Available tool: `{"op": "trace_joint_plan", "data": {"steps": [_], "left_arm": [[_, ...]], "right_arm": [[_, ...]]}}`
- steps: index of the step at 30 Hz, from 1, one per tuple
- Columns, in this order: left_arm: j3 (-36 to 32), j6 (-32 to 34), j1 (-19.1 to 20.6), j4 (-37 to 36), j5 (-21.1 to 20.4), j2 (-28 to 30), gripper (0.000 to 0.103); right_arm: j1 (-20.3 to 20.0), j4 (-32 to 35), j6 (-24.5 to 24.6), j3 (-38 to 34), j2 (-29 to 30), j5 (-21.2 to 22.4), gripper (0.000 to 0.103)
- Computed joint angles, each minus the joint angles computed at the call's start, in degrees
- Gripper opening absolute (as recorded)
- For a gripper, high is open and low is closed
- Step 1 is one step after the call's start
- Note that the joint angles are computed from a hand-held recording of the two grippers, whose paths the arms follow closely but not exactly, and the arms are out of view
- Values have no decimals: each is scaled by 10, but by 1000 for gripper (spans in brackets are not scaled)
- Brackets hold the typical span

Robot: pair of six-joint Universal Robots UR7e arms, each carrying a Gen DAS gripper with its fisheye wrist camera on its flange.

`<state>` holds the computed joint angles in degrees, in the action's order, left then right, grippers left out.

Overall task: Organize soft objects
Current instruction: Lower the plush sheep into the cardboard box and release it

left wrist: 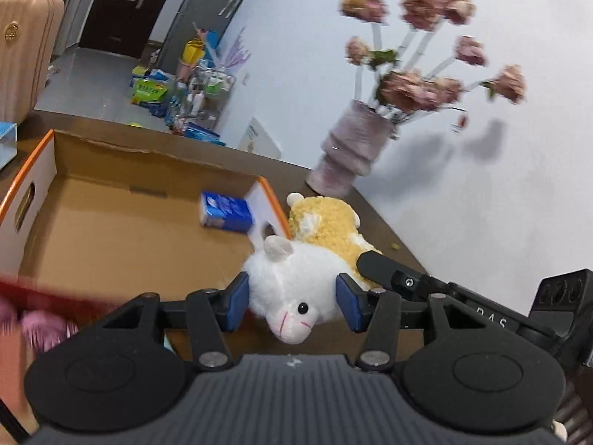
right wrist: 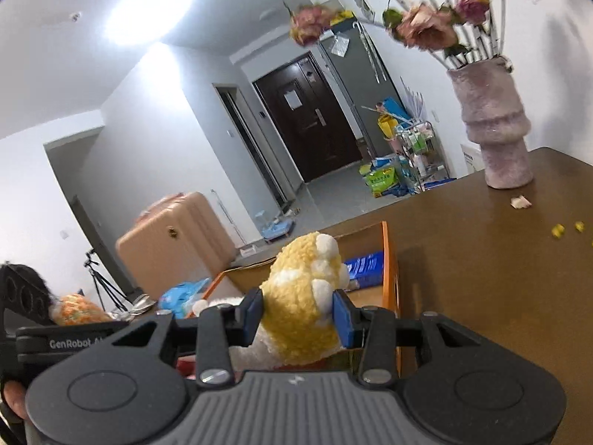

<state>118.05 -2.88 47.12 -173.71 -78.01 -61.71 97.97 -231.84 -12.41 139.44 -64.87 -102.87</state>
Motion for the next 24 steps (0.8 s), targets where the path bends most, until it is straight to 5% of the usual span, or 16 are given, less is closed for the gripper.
{"op": "trace_joint_plan", "data": {"steps": [8,16,24], "left_arm": [[-110,20,57,86,-8,88,51],[-132,25,81,111,-23,114,50],[-110,35,64,108,-3,97,50]], "right_arm": [[-29,71,26,-89,57,-46,40],[14,39,-68,-125,120,-177,44],[25,26,-62,-106,104,-176,49]]}}
